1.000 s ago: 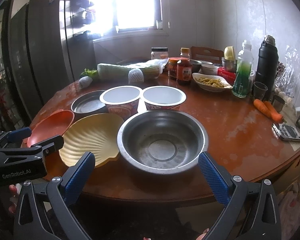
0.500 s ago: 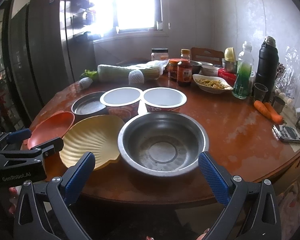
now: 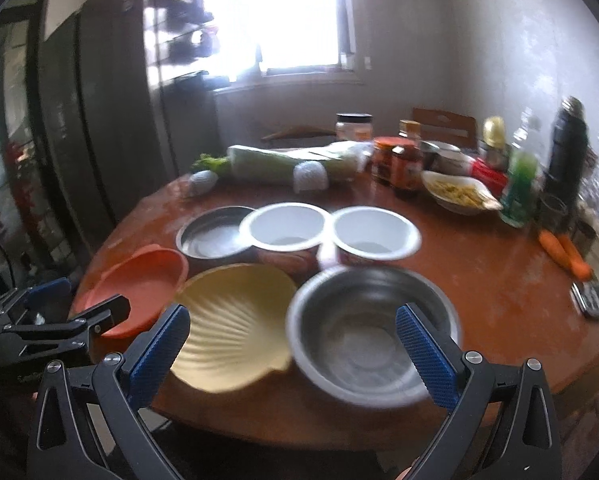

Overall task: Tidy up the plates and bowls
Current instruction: 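Reach the left gripper to the orange bear-eared plate and grasp its rim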

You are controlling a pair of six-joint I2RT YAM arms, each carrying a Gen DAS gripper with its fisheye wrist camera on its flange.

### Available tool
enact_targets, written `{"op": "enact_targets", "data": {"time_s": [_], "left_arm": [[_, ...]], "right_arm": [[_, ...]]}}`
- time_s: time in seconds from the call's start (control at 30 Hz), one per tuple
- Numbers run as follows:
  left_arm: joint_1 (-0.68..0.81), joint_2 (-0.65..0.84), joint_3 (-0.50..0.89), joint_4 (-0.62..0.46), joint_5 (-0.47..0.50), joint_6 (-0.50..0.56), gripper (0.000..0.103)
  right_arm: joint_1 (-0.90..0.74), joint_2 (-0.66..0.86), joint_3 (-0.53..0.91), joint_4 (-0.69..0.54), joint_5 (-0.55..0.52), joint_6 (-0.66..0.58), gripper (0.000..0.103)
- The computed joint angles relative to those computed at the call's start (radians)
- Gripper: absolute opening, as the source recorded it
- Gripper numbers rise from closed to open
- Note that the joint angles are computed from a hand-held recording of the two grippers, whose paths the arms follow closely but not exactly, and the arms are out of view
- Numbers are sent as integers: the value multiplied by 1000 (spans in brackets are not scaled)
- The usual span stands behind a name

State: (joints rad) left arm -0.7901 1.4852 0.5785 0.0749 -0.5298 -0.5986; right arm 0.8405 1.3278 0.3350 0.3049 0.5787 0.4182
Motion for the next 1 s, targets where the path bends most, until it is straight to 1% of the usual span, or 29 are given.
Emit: {"op": "enact_targets", "data": {"time_s": [0.1, 0.17, 0.23, 0.3, 0.37, 0.57, 0.7, 0.8, 0.87, 1.0], "left_arm": [[57, -30, -29, -4, 27, 6, 102], [89, -38, -45, -1, 47, 11, 102], [130, -47, -61, 0, 76, 19, 102], [160, -54, -76, 0, 94, 28, 102], [196, -52, -89, 1, 129, 39, 102], [291, -28, -127, 35, 213, 56, 102], [322, 0, -138, 65, 247, 66, 102], [333, 15, -148, 88, 267, 75, 102], [338, 30, -145, 98, 274, 75, 102], [347, 54, -142, 111, 285, 66, 102]], "right_arm": [[9, 79, 86, -6, -34, -44, 103], [12, 130, 138, -5, -72, -69, 103], [1, 183, 190, 0, -132, -86, 103], [3, 253, 257, -10, -151, -104, 103], [3, 320, 331, -35, -160, -127, 103], [-43, 472, 506, -98, -282, -152, 103], [-41, 562, 595, -128, -281, -181, 103], [-54, 616, 641, -141, -317, -178, 103], [-57, 646, 660, -129, -320, -189, 101], [-58, 684, 681, -106, -308, -202, 93]]}}
